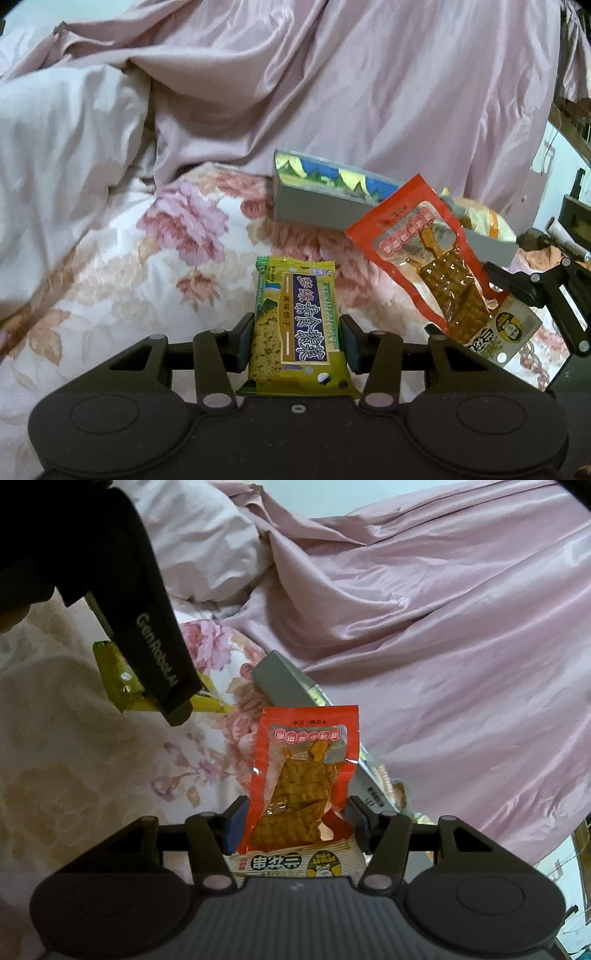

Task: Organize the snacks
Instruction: 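Carry the snack bar and tofu packet over the grey tray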

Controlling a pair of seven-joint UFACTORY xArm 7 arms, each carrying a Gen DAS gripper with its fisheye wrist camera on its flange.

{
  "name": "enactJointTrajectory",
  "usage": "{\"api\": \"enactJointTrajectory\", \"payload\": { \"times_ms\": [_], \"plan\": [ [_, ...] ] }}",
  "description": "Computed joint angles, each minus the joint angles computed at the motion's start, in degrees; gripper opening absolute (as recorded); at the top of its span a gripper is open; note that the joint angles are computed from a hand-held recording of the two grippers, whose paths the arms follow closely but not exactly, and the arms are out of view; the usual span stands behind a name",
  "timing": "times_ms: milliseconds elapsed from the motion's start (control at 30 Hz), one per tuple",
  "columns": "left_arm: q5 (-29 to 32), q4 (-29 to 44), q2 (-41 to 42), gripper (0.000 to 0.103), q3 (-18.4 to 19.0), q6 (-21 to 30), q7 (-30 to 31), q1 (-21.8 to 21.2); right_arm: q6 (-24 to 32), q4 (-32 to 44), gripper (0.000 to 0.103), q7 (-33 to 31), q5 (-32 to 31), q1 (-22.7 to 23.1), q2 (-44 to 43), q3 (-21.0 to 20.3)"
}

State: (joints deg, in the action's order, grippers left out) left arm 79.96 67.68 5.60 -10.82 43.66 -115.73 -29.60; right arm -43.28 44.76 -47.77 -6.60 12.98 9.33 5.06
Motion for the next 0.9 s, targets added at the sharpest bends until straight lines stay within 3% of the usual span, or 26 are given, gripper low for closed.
{"api": "enactJointTrajectory", "payload": {
  "times_ms": [400,667,900],
  "plan": [
    [2.43,7.1,1.86,0.049,1.0,3.81,2.52,0.17,-4.24,5.25,0.061,7.86,-3.84,-2.01,2.06,-0.03],
    [3.59,17.82,6.87,0.049,3.91,5.16,7.66,-0.19,-6.55,15.32,0.061,13.77,-7.45,-3.1,7.1,0.0],
    [-0.11,29.17,14.4,0.049,7.98,3.45,14.33,-1.61,-5.3,24.53,0.061,18.2,-7.15,-3.02,12.87,-0.17]
  ]
}}
